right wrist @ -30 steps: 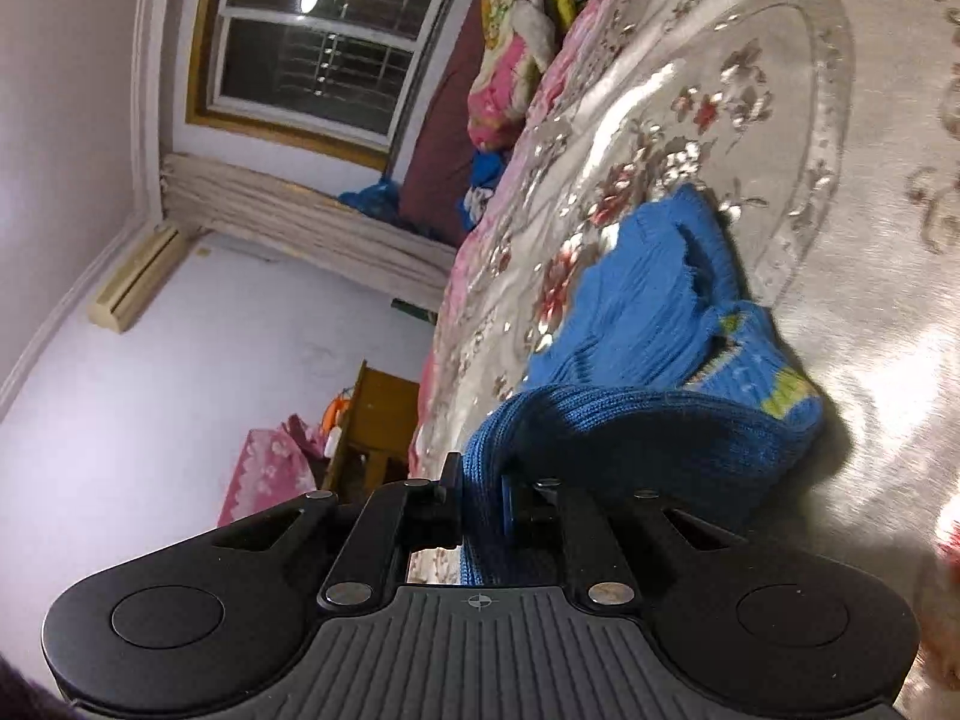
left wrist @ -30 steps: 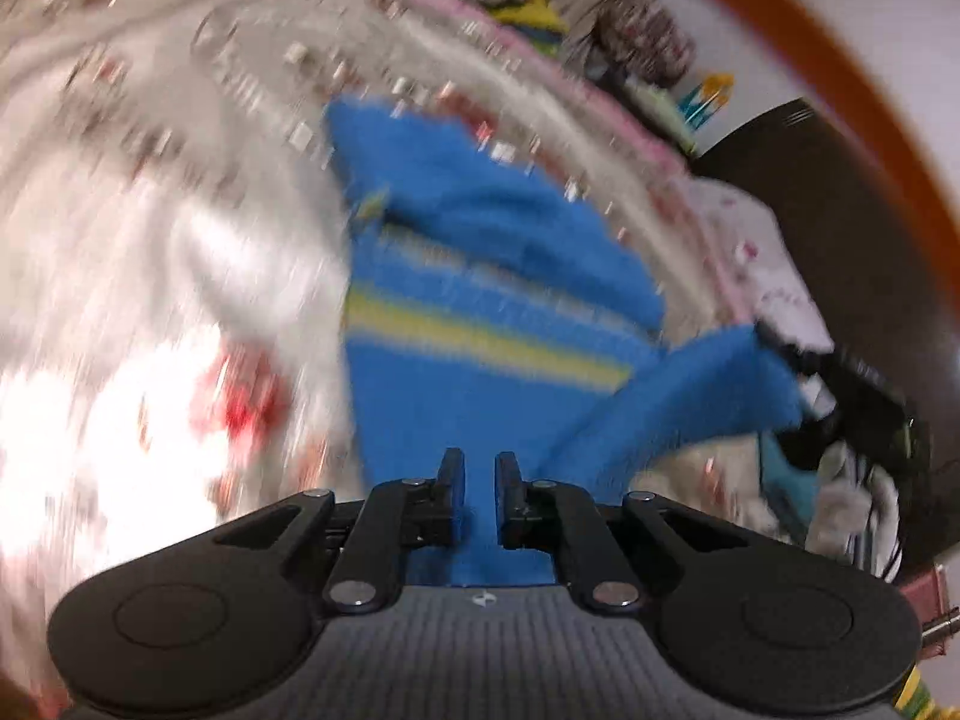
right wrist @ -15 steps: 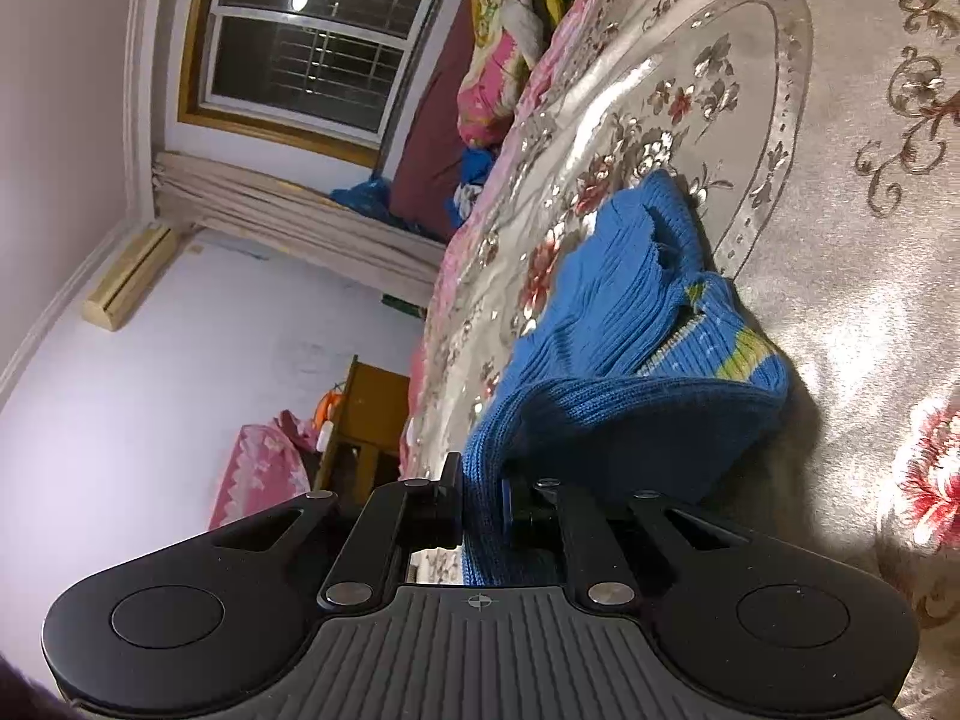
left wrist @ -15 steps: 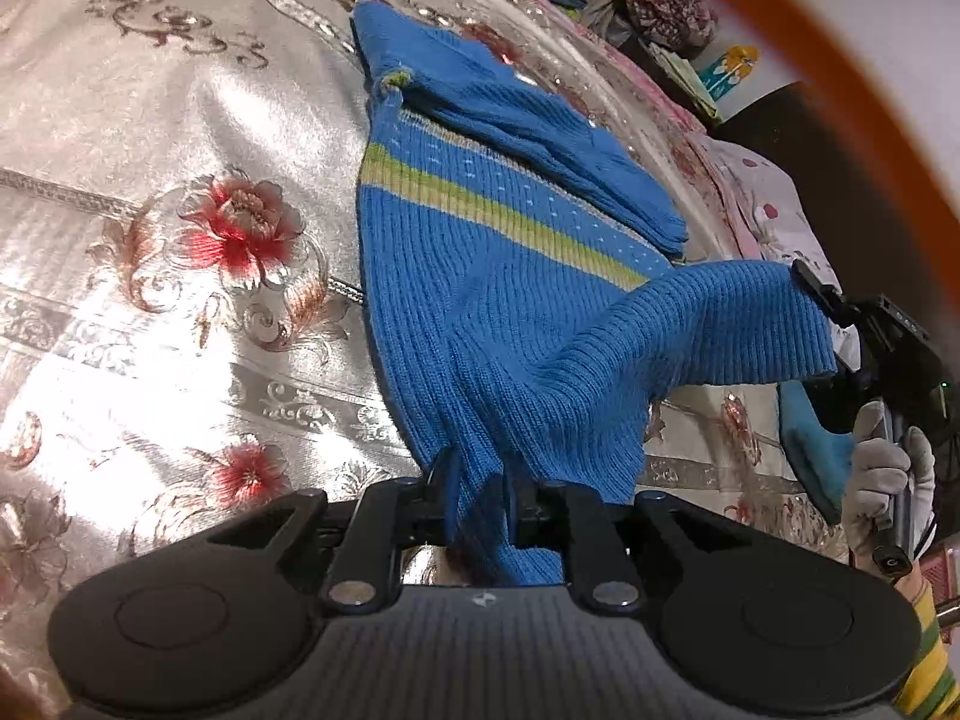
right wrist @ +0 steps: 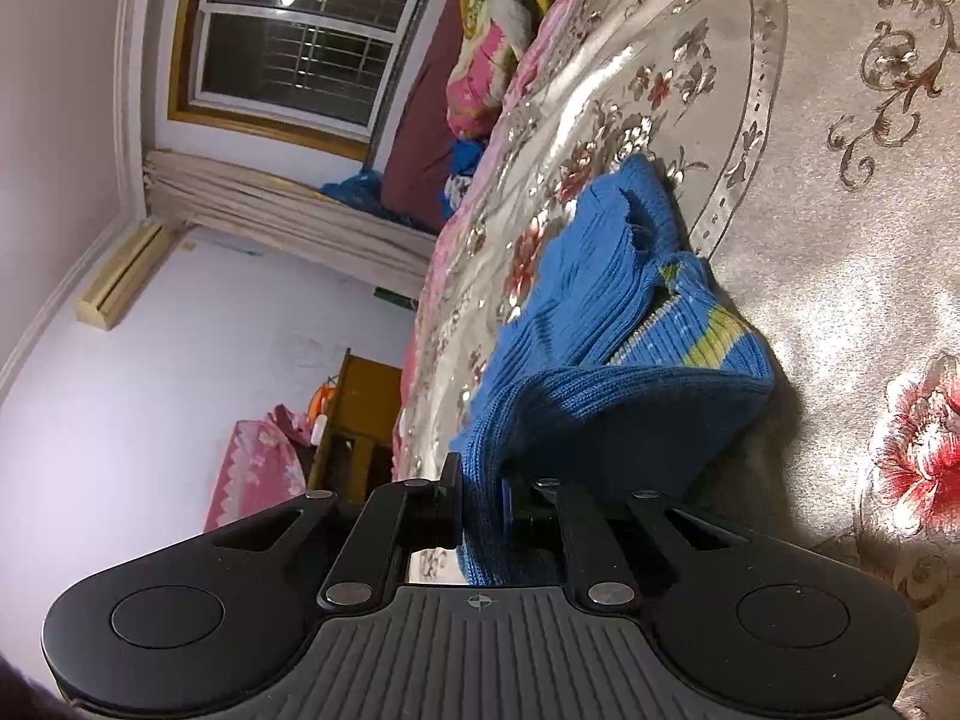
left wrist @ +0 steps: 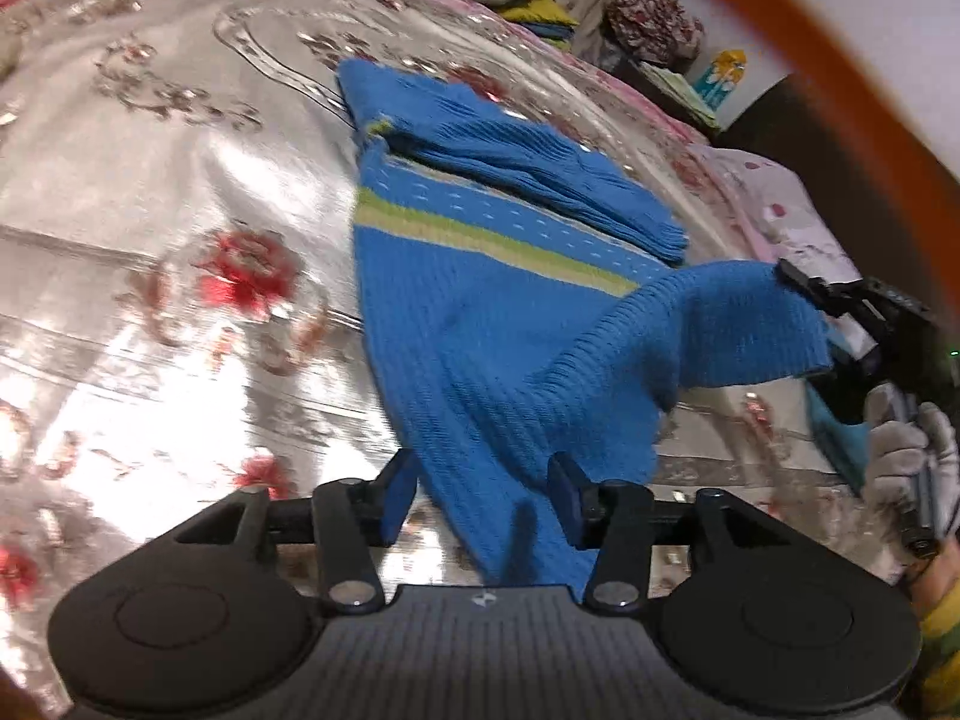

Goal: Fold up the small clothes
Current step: 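Lift the hem with both grippers and fold it toward the collar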

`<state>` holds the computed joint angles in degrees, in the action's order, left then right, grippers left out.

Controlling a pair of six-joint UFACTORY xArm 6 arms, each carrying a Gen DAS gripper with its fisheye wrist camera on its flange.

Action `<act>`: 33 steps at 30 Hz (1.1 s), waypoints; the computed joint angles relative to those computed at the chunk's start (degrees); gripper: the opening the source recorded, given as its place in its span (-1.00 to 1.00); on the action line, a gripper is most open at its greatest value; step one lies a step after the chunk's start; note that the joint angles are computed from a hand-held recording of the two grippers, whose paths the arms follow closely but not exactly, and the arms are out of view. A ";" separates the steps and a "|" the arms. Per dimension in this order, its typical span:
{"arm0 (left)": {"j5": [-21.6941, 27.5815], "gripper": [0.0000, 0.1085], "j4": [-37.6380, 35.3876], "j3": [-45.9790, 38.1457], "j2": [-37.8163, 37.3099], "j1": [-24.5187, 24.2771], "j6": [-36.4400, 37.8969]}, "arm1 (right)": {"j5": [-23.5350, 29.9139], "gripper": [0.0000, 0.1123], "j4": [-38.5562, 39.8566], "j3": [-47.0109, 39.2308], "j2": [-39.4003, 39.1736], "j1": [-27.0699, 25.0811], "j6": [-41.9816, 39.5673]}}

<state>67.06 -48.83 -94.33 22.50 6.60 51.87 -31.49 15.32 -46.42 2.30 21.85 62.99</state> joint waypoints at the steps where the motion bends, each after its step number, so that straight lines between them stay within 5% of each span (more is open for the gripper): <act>1: -0.05 0.04 0.10 -0.11 0.27 0.03 -0.32 | 0.02 -0.78 -0.08 0.00 0.02 -0.02 0.07; 7: -0.77 0.29 -1.80 0.83 0.55 -0.69 -0.81 | -0.52 -0.78 -0.97 -0.27 0.77 -0.03 1.28; 11: 1.67 0.29 -3.24 0.65 0.72 -0.43 -2.12 | -0.82 -0.78 -1.70 -0.02 0.76 -0.19 1.99; 14: 5.01 0.04 -4.75 -1.33 2.42 0.35 -6.48 | -1.10 -0.78 -2.55 0.13 0.89 -0.42 2.76; 18: 7.80 -0.63 -3.15 -4.97 4.84 -0.06 -10.74 | -1.44 -0.78 -4.09 0.07 1.22 -0.74 4.12; 26: 13.29 -0.80 -10.36 -15.62 10.55 0.94 -11.45 | -2.99 -0.78 -5.33 -0.98 1.94 -1.76 4.61; 33: 11.81 -0.80 -17.59 -37.96 24.42 0.14 -18.87 | -4.80 -0.78 -9.76 -6.66 5.98 -4.74 7.79</act>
<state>78.87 -66.42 -132.29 46.92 6.75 33.00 -36.30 5.56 -53.08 8.28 17.11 70.78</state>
